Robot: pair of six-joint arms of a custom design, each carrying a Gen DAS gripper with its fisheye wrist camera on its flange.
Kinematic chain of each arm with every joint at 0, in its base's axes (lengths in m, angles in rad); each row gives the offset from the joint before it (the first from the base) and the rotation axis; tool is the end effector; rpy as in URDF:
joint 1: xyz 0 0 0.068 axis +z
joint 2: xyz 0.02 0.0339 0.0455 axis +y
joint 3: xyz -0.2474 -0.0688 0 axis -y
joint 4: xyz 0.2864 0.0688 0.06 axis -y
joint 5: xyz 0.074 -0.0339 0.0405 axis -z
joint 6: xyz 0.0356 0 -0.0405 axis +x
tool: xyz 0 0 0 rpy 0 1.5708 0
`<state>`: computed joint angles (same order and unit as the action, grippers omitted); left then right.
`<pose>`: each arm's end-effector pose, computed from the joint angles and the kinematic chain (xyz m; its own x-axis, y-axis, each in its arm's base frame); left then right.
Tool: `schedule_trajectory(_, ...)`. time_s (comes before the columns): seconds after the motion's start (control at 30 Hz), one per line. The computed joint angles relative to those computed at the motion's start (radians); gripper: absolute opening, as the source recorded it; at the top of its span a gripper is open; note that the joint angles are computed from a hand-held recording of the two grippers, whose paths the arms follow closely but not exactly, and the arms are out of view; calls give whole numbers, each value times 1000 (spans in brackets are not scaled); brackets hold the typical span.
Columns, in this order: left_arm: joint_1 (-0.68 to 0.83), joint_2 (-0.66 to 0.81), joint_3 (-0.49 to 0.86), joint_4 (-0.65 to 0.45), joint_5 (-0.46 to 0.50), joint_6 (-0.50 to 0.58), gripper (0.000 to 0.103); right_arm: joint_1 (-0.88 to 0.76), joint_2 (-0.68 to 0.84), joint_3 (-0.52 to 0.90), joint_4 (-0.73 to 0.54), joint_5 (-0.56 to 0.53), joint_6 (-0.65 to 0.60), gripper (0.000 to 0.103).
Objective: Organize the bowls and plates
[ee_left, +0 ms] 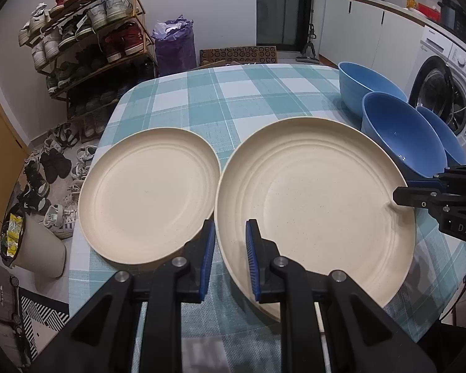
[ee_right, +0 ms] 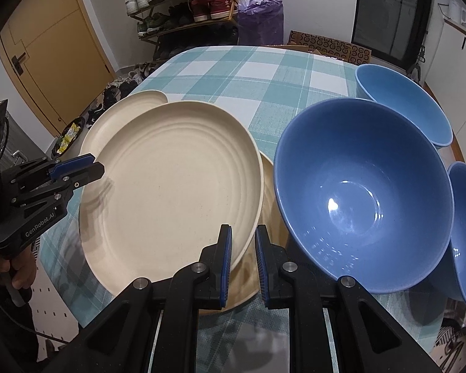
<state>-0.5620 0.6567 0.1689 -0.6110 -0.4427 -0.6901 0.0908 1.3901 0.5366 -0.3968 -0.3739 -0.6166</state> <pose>0.1380 -0.0689 0.0888 -0.7828 -0.1868 -0.5935 -0.2356 0.9718 0.0048 0.2406 0.0350 0.0788 -0.6560 -0.6003 -0.4575 -0.7089 0.6981 0.1006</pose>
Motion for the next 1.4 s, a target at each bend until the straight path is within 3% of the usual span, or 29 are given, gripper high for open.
schedule_trajectory(0.87, -2, 322, 54, 232, 20, 26, 17, -50, 66, -16, 65, 24, -29, 16)
schedule_trajectory(1.4, -3, 407, 61, 304, 24, 31, 17, 8, 45, -85, 183, 118, -5, 16)
